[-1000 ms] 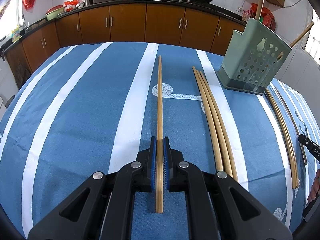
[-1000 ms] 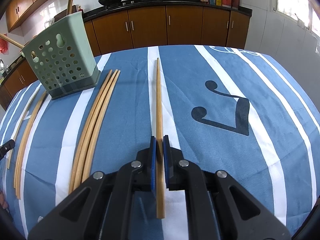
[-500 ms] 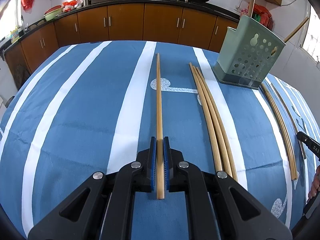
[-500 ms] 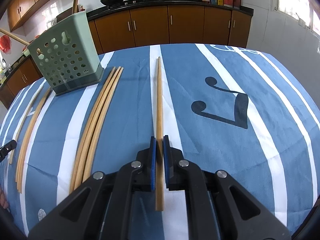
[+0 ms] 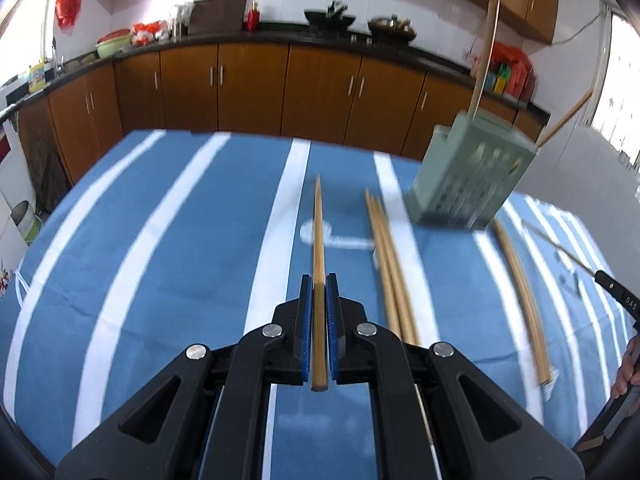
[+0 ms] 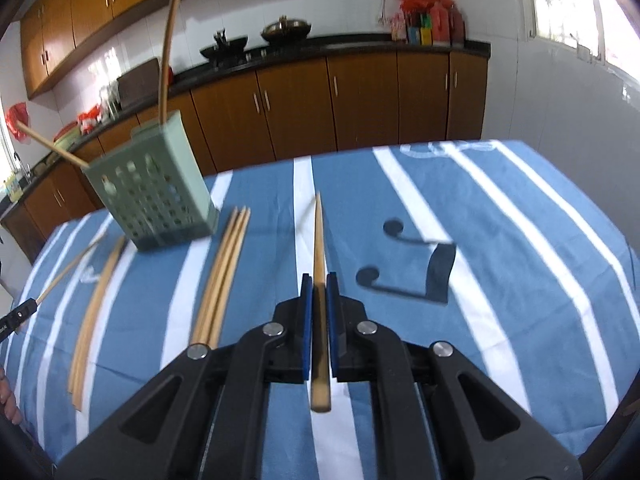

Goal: Organize utensils
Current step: 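Lift both chopsticks upright and carry them over the green holder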

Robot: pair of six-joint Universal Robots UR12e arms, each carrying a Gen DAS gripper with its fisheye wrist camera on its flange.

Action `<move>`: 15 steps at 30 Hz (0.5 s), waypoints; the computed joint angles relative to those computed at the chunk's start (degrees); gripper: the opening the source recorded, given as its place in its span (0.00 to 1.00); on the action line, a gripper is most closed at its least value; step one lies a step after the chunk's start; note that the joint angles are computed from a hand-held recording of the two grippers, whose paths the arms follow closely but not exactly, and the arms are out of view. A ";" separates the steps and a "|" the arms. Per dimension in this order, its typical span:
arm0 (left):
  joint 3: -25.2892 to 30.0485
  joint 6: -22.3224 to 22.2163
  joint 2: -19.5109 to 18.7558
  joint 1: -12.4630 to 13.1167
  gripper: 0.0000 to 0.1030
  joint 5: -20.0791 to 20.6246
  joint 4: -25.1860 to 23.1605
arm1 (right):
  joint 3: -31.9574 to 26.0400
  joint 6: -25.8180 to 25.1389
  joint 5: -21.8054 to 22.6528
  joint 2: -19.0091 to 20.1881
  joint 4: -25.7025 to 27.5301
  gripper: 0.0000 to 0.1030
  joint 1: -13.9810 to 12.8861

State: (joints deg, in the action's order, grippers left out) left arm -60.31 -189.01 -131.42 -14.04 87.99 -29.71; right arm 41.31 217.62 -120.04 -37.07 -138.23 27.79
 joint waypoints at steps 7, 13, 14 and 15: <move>-0.22 -1.19 0.79 0.06 0.07 -0.46 6.36 | -0.64 -3.37 -3.06 -0.22 -5.02 0.08 0.49; 0.60 -1.50 1.09 -0.15 0.07 0.08 10.84 | -3.28 -6.89 -4.95 0.69 -9.17 0.08 0.86; 0.85 -1.41 1.05 -0.16 0.07 0.17 11.15 | -3.49 -7.33 -5.10 0.73 -9.57 0.08 0.88; 0.95 -1.25 1.09 -0.18 0.07 0.19 11.47 | -4.06 -7.89 -5.33 0.92 -9.87 0.08 0.92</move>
State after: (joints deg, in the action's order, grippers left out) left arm -59.37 -190.27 -130.33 -14.21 88.18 -18.23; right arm 37.25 209.73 -125.37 -36.15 -148.10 28.71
